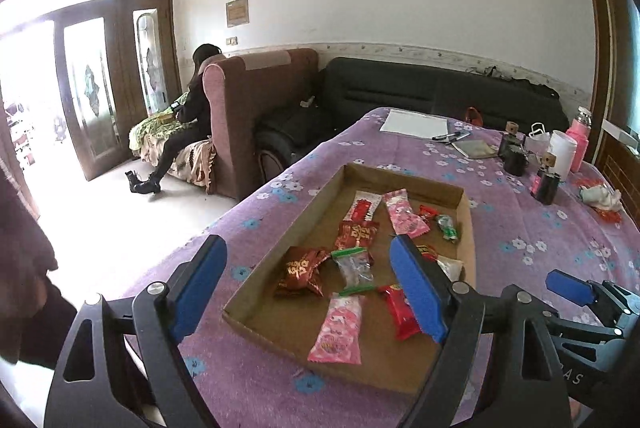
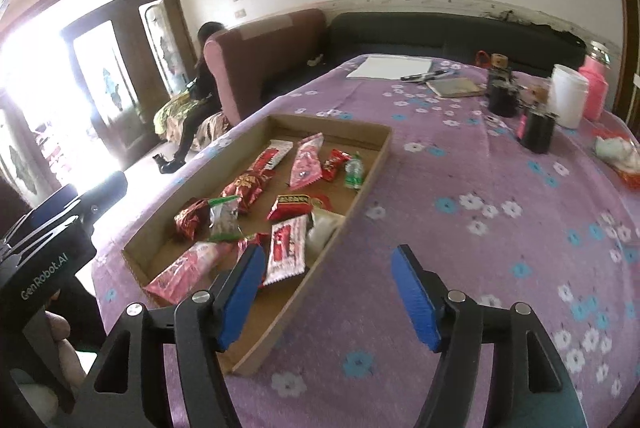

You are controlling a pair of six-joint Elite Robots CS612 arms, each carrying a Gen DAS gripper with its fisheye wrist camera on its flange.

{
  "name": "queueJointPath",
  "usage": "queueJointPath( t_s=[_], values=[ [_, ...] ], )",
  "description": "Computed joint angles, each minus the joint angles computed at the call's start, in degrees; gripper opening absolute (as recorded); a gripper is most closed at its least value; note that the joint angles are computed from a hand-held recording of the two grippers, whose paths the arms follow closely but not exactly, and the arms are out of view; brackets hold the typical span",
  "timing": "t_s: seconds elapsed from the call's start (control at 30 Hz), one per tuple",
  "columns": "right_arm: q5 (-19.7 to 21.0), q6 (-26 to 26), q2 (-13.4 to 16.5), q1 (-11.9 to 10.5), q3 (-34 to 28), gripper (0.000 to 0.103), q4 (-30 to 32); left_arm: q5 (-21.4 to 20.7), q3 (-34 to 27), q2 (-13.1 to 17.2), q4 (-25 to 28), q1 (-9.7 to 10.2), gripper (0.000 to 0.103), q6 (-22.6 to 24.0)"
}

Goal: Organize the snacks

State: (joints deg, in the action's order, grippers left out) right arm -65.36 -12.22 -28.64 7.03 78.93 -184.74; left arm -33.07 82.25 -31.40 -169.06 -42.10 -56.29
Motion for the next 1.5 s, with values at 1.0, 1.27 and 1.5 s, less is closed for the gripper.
queueJointPath(
  t_s=[1.0,1.27,1.5],
  values=[
    [-2.90,0.03,-2.42,-0.52,8.64,0.083,-13.89,6.21,3.14,-0.59,-8.21,-3.31,0.085,2.82],
    [-2.63,0.65,-2.55,-0.70,9.37,0.084,-15.23,14.35,3.74,-0.67,-2.93,-4.66,0.103,-4.10],
    [-2.83,-0.26,-2.64,-0.41,9.89,0.084,-16.20,5.86,3.38,0.01,-10.22,-3.65,0.103,2.91]
  ],
)
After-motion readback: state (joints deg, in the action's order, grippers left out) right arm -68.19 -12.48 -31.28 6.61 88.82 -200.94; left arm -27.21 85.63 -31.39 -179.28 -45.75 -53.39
